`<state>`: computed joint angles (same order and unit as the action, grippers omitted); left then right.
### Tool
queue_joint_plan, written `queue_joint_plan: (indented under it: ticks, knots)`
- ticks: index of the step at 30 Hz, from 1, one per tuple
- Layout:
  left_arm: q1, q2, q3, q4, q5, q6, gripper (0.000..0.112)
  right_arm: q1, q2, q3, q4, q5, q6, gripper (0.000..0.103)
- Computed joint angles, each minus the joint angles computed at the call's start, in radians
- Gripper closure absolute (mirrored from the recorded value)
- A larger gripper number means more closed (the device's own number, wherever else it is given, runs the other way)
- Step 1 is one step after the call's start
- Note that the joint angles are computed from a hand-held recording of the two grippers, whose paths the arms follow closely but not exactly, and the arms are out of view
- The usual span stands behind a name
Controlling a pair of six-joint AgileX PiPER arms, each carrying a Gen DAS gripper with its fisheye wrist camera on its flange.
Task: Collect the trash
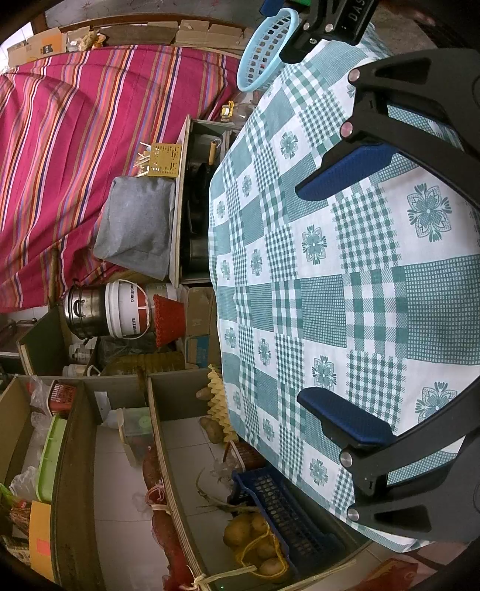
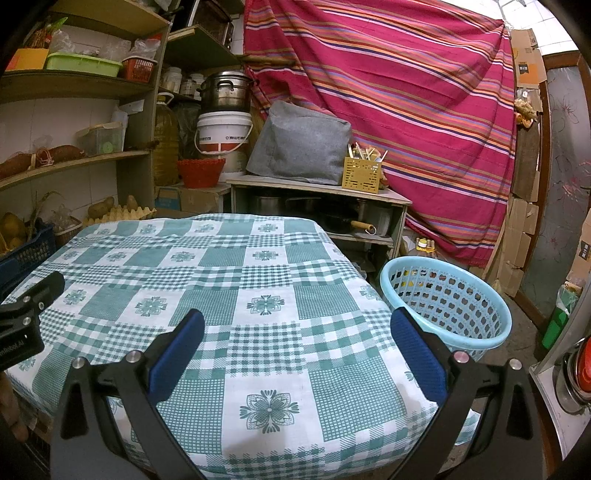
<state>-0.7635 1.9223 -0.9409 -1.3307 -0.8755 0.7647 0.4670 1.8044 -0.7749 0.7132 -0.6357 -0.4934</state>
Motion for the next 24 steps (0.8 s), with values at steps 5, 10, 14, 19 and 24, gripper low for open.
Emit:
queue_joint_plan:
  ticks: [5, 10, 14, 19, 24]
  knots:
    - [-0.001, 0.000, 0.000, 0.000, -0.001, 0.000, 0.015, 0.004, -0.002, -0.001, 0.008, -0.001, -0.006, 0.005]
    - [-0.002, 0.000, 0.000, -0.002, -0.001, 0.000, 0.015, 0.003, -0.001, -0.002, 0.008, 0.001, -0.006, 0.005]
    - [-0.002, 0.001, 0.000, 0.000, -0.003, 0.000, 0.015, 0.004, 0.000, -0.001, 0.007, -0.001, -0.004, 0.005]
    - [-0.004, 0.000, 0.000, -0.003, -0.003, 0.000, 0.015, 0.004, 0.000, -0.001, 0.006, -0.001, -0.004, 0.005]
    - [-0.003, 0.002, -0.001, -0.003, -0.003, 0.001, 0.015, 0.004, 0.001, -0.002, 0.008, 0.000, -0.005, 0.005]
